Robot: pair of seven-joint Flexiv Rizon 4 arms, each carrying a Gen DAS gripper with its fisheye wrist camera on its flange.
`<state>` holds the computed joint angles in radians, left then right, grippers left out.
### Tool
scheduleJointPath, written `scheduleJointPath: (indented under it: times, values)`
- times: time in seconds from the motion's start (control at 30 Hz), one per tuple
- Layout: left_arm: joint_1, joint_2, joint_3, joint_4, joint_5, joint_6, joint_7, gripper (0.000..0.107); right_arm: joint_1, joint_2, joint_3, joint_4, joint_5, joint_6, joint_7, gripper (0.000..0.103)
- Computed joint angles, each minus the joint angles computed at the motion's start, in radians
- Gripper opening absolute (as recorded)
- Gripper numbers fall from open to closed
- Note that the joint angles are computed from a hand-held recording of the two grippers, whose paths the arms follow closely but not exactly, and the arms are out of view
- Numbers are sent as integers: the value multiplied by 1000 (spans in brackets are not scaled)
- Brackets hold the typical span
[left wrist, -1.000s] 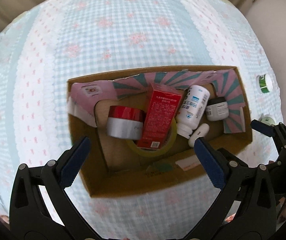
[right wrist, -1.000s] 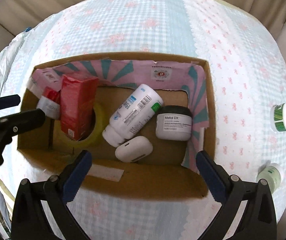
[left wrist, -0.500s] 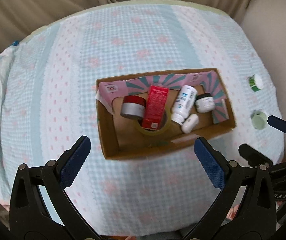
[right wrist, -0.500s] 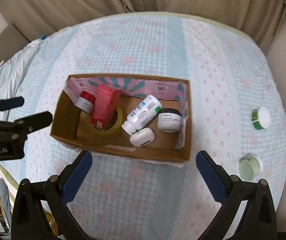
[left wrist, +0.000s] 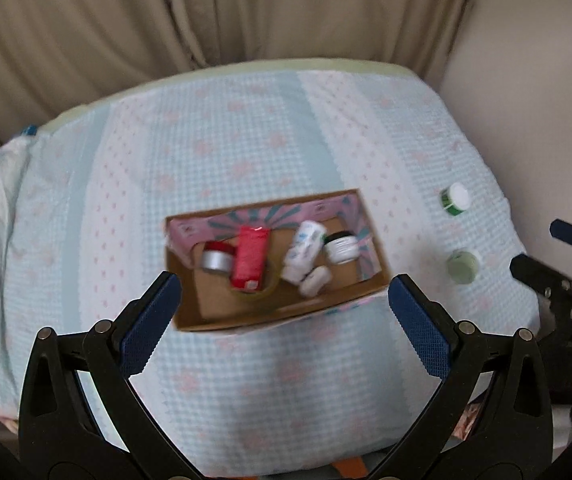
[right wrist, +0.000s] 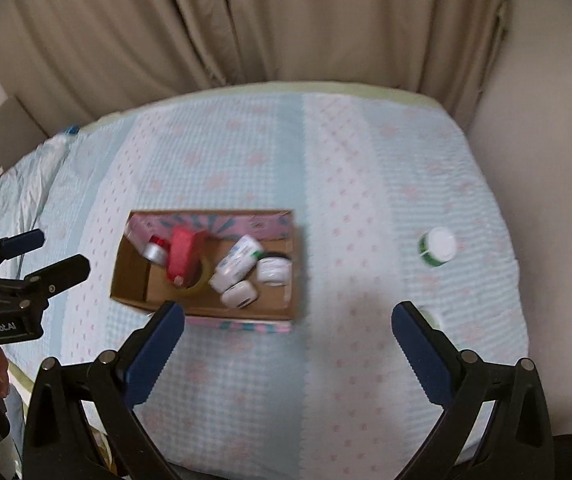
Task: Organize rigid objects
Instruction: 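Lift both tools out of the box and move toward the last two jars, then grasp the pale green jar with the left tool while the right tool grasps the white-lid green jar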
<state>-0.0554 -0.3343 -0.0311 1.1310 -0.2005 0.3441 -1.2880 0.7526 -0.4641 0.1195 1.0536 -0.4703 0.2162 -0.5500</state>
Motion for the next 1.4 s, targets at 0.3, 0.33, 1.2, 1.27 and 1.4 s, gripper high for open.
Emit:
scheduleJointPath:
  times: [0.3,0.33,1.2,1.27,1.4]
  values:
    - [-151,5,-23,13,128,63,-207,103,-202,227,37,291,39,146,-217,103]
    - [-151,7,-33,33,97,85,-210,103,-223,239,40,310,47,162,-248,103]
    - [-468,-524,-91,-289,133,-8,138,103,-597,49,46,524,494,630,-1149,103]
    - [-465,-553,-95,-311,112,-30,143,101,-606,9,54,500,518,637,-1175,103]
    - [-467,-587,-95,-332,91,-62,157,90,-613,-52,68,454,550,624,-1208,103]
